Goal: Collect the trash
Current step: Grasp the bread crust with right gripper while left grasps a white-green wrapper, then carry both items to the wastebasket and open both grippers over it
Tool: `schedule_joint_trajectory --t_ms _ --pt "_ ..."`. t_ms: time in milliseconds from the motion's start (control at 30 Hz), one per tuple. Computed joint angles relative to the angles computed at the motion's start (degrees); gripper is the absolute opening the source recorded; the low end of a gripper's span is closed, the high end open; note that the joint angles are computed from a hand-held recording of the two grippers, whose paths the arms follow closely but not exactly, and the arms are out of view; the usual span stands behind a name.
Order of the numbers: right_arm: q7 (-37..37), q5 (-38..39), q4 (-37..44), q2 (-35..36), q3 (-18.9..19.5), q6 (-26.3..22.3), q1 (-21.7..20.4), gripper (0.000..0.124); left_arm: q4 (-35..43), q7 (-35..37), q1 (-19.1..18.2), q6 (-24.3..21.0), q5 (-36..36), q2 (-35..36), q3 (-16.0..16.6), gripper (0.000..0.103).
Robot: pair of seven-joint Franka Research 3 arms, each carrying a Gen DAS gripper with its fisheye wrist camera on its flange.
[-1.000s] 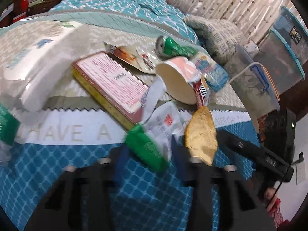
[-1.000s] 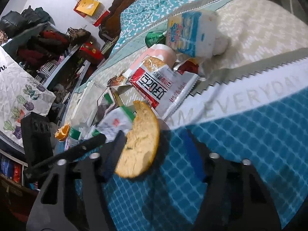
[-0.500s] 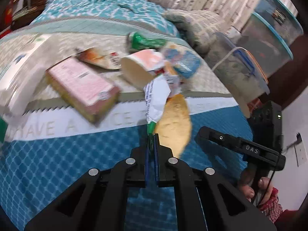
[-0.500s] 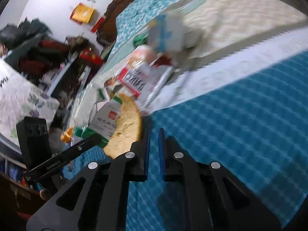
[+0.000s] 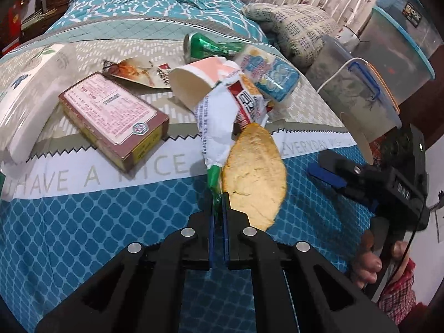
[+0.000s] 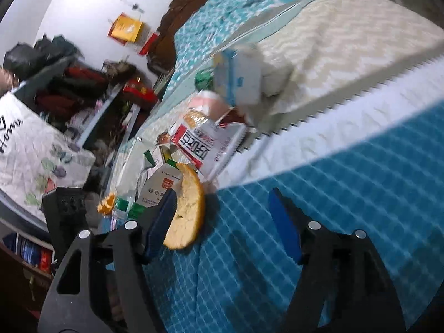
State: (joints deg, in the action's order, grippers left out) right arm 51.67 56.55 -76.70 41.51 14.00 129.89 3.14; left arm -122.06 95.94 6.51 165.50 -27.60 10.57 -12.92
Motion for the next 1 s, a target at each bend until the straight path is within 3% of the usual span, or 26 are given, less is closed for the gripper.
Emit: schedule_joint_trajectory --t_ms 133,233,333,500,700,833,1000 --pt "3.33 -6.74 11.72 6.79 -0.58 -5.63 3.31 0.047 -0.08 0.21 0.26 0.09 -0.37 0.12 -0.02 0.004" --pt "5.83 -11.57 19.69 11.63 -0.66 -10.71 5.33 0.020 0.27 0.07 0.33 -0.23 -0.20 0.34 -0.02 0.004" --pt "7.33 -11.59 20.29 12.58 0.48 -12.65 4.50 0.009 0.87 0.99 0.55 -0.77 -0.70 0.30 -0.40 0.004" --pt "7.60 -4.81 13.47 9.80 2.15 -12.52 -1.07 0.009 3.48 5.11 0.54 -2.15 -4.03 0.81 -1.67 0.004" --pt "5.10 2.09 3.93 4.53 0.70 -8.58 -6.65 0.009 12.03 5.71 -1.85 -6.36 -1.04 5.60 -2.67 0.004" --pt "2.96 6.15 -0.43 1.78 -0.94 -5.65 -10.22 0.009 20.86 4.68 -4.72 -10.12 4.91 10.94 -3.61 0.004" --pt "1.67 8.96 -2.58 0.13 -3.40 -0.63 -13.45 0.009 39.95 2.64 -9.40 -18.49 12.43 22.96 -4.72 0.004"
